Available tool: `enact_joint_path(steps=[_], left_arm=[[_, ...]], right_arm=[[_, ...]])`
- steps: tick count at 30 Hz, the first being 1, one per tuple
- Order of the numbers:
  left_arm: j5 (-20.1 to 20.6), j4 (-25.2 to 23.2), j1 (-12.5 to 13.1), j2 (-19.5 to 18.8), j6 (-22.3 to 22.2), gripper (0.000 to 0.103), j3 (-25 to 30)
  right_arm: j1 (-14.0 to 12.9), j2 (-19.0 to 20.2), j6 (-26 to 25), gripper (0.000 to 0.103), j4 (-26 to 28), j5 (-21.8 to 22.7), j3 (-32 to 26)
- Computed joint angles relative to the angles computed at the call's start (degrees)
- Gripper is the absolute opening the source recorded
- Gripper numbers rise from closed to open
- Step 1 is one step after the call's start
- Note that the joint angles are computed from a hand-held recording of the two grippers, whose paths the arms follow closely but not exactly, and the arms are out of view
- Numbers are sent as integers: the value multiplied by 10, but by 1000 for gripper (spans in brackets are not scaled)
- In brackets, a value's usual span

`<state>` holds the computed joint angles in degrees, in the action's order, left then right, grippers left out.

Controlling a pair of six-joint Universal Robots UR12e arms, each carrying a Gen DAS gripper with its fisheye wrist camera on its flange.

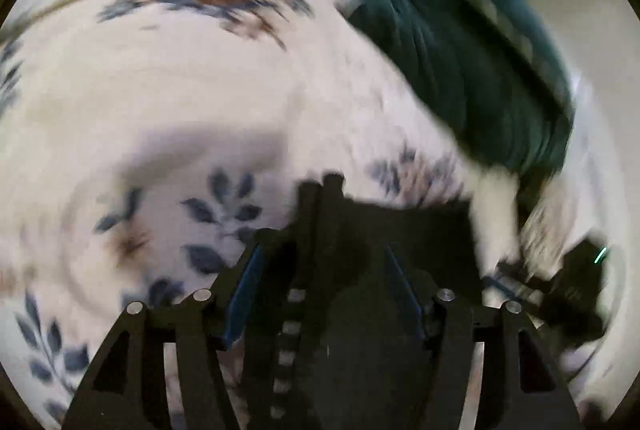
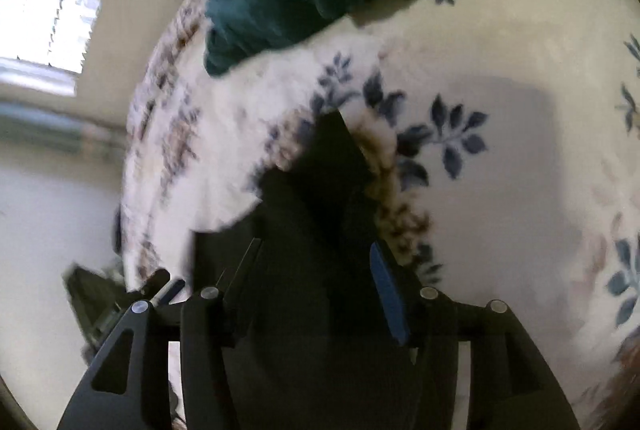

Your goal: Fold small clothes

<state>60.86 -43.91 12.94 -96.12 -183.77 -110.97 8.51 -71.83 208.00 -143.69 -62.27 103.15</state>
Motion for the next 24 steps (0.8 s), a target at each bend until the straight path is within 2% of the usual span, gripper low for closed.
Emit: enact_joint_path(steps=[1, 2, 3, 4, 6, 9, 12, 16, 18, 20, 22, 23, 24], left_arm=[[21, 1, -10, -6, 13, 56, 6], [41, 13, -20, -12, 28, 44, 9], [52, 21, -25, -15, 37, 6, 10], [64, 24, -27, -15, 39, 6, 11], [55, 65, -22, -7, 31, 6, -1], [54, 82, -15, -5, 28, 6, -4], [57, 53, -14, -27, 21, 6, 16], [50, -16, -12, -60, 20, 8, 45], [28, -27, -2, -64, 10, 11, 46], [-13, -42, 13, -63, -12, 19, 43], [-31, -35, 26, -47, -44, 34, 30], [-44, -17, 33, -32, -53, 37, 15], [-42, -9, 35, -20, -57, 44, 5]], right_arm=[[5, 7, -16, 55, 14, -11, -9], [9, 13, -27, 50, 12, -22, -15], [15, 13, -36, 15, 4, -37, -16], [21, 15, -44, 8, 7, -61, -22], [27, 10, -45, 6, -8, -90, -22], [33, 5, -45, 6, -22, -128, -23], [37, 13, -36, 5, -8, -165, -34], [46, 38, -31, 5, 31, -202, -61], [46, 48, -31, 5, 55, -199, -70], [42, 55, -31, 6, 78, -187, -78], [35, 53, -34, 12, 91, -164, -81], [32, 49, -36, 21, 95, -162, -80], [32, 43, -41, 34, 94, -167, -78]])
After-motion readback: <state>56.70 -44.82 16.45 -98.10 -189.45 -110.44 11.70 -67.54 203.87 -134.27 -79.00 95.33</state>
